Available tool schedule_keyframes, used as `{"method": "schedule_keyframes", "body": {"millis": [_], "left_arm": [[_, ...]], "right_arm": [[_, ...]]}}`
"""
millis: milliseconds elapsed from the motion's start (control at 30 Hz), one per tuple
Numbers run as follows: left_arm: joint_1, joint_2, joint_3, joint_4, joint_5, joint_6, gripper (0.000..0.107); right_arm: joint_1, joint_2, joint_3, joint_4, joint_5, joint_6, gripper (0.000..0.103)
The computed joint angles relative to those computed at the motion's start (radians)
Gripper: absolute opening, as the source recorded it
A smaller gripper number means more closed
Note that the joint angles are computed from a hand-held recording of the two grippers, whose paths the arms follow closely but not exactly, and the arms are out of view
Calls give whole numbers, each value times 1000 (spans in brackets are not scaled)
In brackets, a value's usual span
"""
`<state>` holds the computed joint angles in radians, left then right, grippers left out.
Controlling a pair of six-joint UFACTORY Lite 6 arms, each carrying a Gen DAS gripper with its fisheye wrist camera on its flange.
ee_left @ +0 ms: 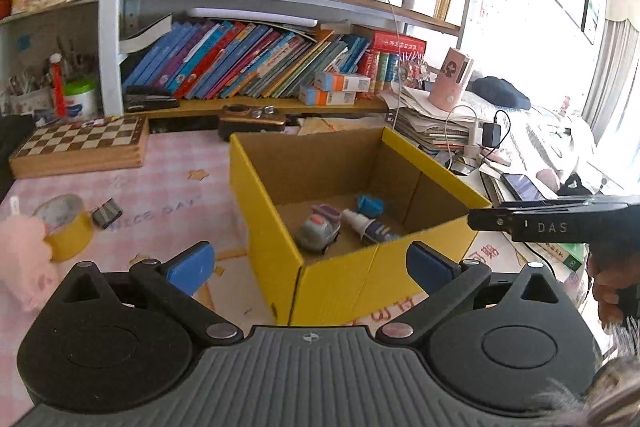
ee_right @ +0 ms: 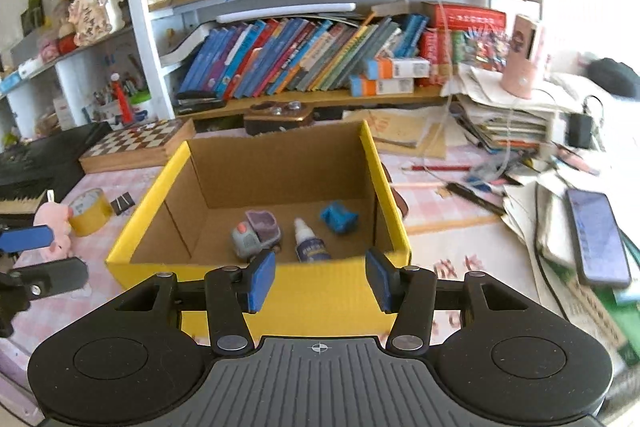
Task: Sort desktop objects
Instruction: 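Lift both open tools out of the yellow box and back toward the table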
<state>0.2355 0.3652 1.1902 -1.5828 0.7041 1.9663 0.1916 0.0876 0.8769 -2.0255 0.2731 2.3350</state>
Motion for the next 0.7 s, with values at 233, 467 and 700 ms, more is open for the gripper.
{"method": "schedule_keyframes", "body": {"millis": [233,467,700], "left_arm": [[117,-45,-77,47,77,18,103],[236,-67,-129,127,158,40,103],[349,-59,-138,211,230,58,103]], "right_arm": [[184,-78,-124,254,165,-87,57],[391,-95,-170,458,302,-125,58],[582,-57,-147,601,424,-124,64]]}}
